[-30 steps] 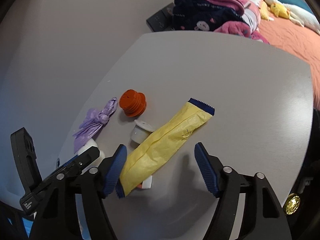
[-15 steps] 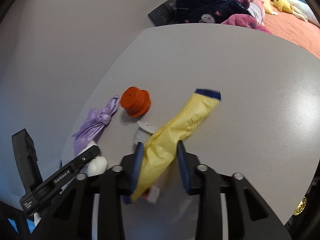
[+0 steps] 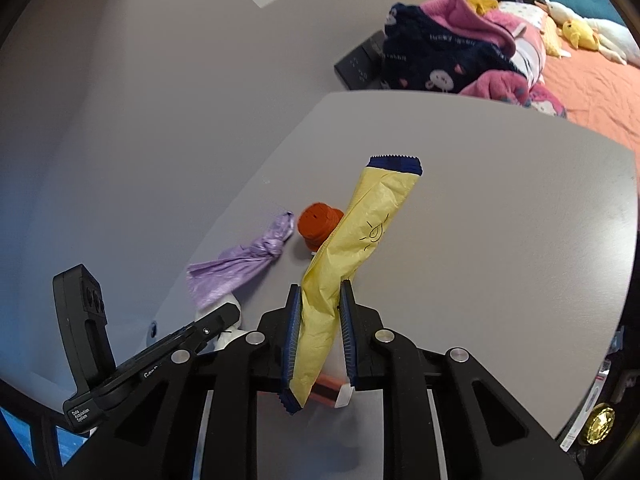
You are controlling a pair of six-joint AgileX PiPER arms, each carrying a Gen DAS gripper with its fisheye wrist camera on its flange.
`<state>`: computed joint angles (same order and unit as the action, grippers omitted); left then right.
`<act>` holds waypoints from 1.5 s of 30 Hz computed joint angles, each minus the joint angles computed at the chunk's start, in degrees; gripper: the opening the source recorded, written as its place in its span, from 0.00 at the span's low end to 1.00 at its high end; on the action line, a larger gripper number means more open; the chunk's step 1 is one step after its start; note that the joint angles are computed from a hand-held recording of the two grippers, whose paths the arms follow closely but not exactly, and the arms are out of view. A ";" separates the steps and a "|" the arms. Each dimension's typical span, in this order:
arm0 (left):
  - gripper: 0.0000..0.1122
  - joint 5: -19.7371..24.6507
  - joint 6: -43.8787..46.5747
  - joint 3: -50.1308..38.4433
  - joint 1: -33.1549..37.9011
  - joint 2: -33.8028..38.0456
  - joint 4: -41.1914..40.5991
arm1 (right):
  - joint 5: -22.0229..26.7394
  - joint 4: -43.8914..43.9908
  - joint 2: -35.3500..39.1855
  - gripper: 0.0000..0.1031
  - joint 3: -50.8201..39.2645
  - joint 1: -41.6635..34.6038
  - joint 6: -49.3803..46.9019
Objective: Collect trash
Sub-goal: 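Carry the foam piece and yellow tube with both tools over the trash bag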
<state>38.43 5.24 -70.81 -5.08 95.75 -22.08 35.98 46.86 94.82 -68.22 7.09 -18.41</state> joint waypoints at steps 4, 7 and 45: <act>0.25 -0.30 0.22 0.27 -1.01 -2.26 -0.02 | 0.10 0.09 -3.12 0.20 1.72 -0.97 -0.51; 0.25 -0.32 0.09 0.20 -1.64 -3.70 -0.02 | 0.35 -0.08 -4.86 0.20 2.21 -1.69 -0.58; 0.25 -0.89 -10.30 -7.13 -26.17 -4.29 7.71 | 18.25 6.55 -28.20 0.20 15.98 -36.75 -15.31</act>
<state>37.55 -5.06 -77.94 -31.25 91.46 -14.38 54.23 53.41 66.62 -52.24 -29.66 -33.72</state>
